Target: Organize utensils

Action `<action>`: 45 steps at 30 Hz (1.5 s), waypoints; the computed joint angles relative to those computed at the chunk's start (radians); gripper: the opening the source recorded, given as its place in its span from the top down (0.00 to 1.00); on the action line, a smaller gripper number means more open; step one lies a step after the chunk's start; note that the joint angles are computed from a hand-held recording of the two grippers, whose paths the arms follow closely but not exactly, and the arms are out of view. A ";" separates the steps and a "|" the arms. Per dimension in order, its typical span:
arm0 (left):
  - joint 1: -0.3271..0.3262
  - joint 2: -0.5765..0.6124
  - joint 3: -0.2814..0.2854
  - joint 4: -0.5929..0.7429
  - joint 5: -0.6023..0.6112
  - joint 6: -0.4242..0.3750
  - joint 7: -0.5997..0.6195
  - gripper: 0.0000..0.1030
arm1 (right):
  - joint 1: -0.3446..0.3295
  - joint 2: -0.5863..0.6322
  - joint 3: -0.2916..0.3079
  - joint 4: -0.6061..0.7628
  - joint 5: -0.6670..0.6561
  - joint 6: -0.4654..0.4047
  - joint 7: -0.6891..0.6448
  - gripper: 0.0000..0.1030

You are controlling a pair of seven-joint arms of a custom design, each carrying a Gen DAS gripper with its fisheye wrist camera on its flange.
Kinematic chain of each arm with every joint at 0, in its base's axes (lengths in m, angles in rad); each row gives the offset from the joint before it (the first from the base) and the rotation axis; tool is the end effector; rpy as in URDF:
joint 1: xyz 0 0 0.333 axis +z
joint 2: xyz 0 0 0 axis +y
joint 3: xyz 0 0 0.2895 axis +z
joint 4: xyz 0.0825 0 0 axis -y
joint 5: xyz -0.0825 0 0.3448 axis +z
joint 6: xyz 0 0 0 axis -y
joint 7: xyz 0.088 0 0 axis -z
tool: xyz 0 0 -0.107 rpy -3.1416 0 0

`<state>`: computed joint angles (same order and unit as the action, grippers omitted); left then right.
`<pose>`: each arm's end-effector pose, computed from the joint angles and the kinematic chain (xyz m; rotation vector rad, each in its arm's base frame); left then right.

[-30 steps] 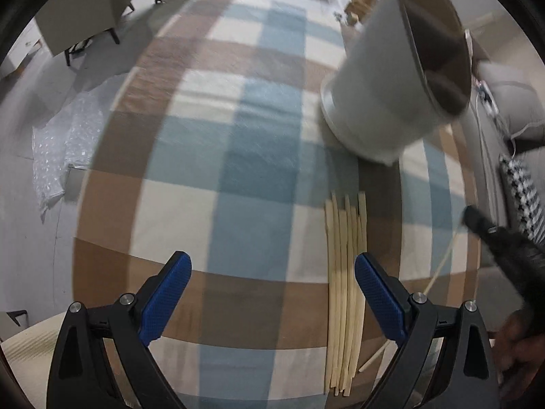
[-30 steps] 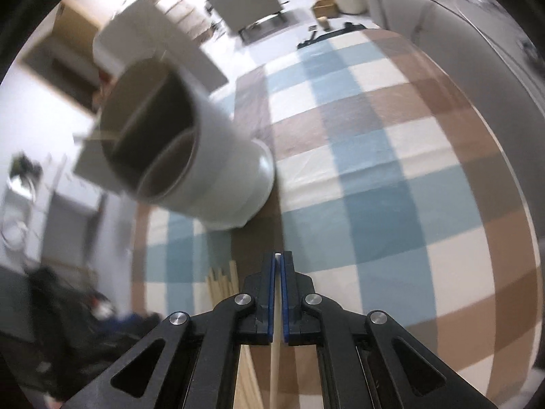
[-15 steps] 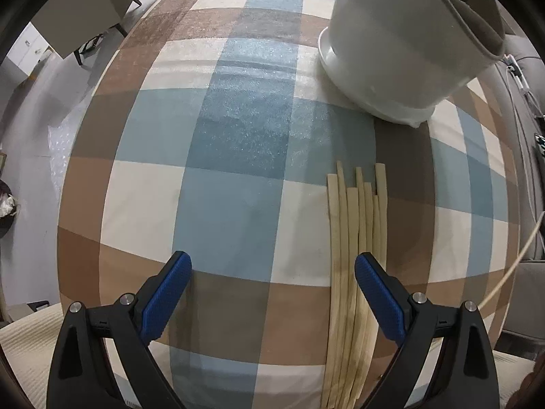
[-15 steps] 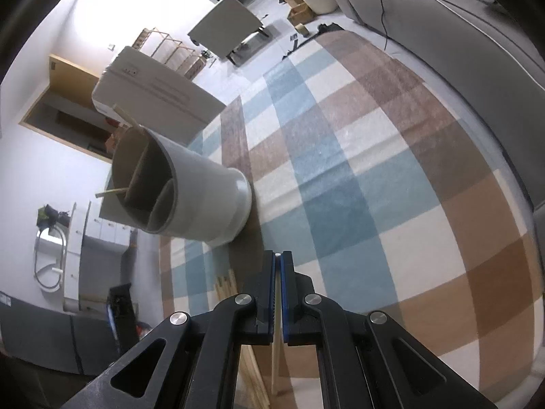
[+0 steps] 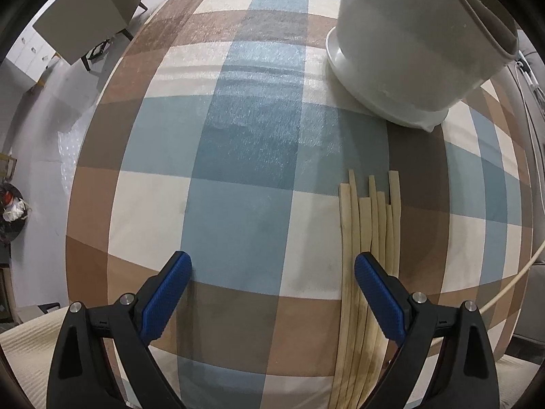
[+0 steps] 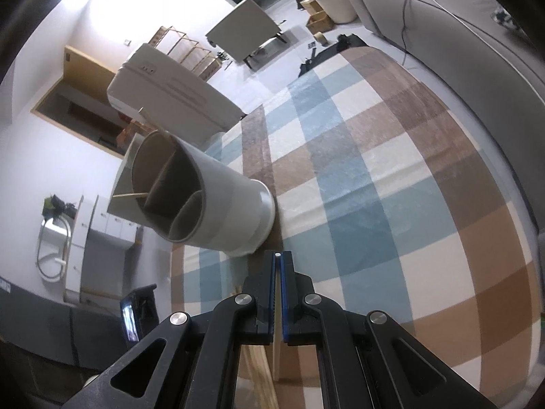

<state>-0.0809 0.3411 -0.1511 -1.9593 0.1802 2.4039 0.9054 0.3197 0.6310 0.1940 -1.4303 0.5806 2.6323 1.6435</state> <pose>0.5709 -0.1294 0.3147 -2.4539 1.7760 -0.1175 0.6397 0.3084 0.3869 -1.6466 1.7518 0.2488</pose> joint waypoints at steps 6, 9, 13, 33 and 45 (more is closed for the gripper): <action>-0.003 0.003 0.003 0.006 0.011 -0.008 -0.009 0.09 | 0.004 0.016 0.002 0.026 -0.005 -0.005 -0.007 0.98; -0.008 0.006 0.003 0.014 0.015 -0.012 -0.020 0.09 | 0.001 0.028 0.005 0.041 0.000 -0.011 -0.005 0.98; -0.034 0.013 0.010 0.037 0.066 -0.037 -0.060 0.09 | 0.001 0.041 0.006 0.057 -0.001 -0.018 -0.005 0.98; -0.040 0.052 -0.025 0.089 0.036 0.034 0.050 0.99 | 0.016 0.056 -0.008 0.089 -0.042 -0.030 -0.009 0.98; 0.004 -0.179 -0.011 -0.166 -0.028 0.369 0.039 1.00 | 0.084 -0.026 -0.045 -0.002 -0.146 0.057 -0.013 0.98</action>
